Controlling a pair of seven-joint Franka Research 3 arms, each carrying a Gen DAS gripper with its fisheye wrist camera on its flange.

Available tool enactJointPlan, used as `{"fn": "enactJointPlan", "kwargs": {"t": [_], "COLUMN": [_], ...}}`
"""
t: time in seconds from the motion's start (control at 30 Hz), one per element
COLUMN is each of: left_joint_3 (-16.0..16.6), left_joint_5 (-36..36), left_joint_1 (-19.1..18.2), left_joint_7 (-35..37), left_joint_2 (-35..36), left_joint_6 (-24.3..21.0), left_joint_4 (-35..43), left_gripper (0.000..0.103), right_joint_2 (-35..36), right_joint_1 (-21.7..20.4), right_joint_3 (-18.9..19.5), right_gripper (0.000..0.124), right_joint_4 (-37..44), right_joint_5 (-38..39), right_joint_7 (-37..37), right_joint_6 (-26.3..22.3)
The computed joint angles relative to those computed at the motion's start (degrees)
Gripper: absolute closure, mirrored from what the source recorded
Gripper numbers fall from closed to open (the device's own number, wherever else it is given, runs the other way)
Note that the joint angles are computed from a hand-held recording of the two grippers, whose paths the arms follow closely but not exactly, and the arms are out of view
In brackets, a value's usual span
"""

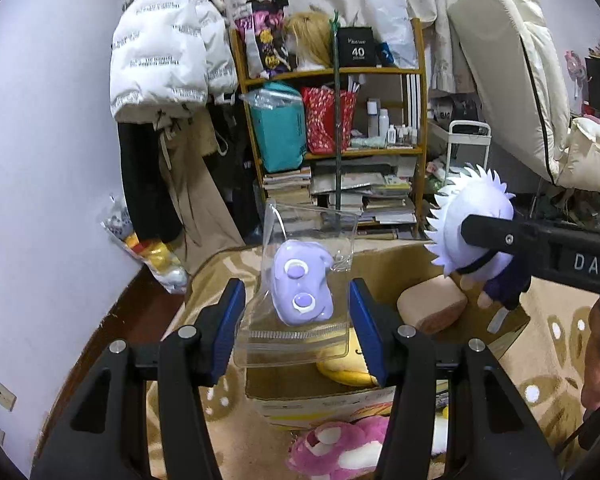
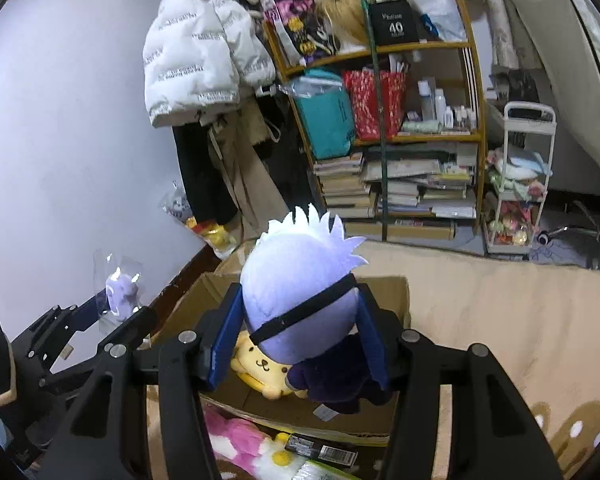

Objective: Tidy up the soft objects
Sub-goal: 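Open left tool to drop the package into the box while right tool drops the doll in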

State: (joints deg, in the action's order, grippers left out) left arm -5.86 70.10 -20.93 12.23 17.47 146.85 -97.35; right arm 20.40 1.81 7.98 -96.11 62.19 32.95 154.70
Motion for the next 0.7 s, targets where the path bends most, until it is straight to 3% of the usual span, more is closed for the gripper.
{"fn": "enactJointPlan", "kwargs": {"t": [0.23, 0.53, 0.67, 0.7], "left_joint_3": [0.3, 1.01, 0.91, 0.85], "left_joint_5": [-4.18, -6.84, -8.04, -8.39], "left_joint_1": [1.05, -0.13, -0.2, -0.17], "left_joint_7": [1.89, 4.86, 5.35, 5.56], "left_joint_2": [1.95, 2.9, 2.75, 2.66], "left_joint_6": [3.2, 2.9, 2.41, 2.41], "left_joint_4": [0.66, 1.25, 1.08, 0.94], "left_gripper": [0.05, 0.05, 0.039, 0.039], "right_joint_2": [2.21, 2.02, 1.72, 1.54], "right_joint_1": [0.53, 0.4, 0.21, 0.3], "right_joint_3": [-0.47, 0.11, 0.01, -0.18], "right_gripper": [0.064, 0.063, 0.06, 0.054], "right_joint_4": [1.34, 0.59, 0.35, 0.21], "right_joint_5": [-4.44, -7.0, -7.16, -7.41], "right_joint_7": [3.46, 4.7, 5.11, 5.68], "right_joint_6": [-0.98, -1.45, -2.17, -2.22]}}
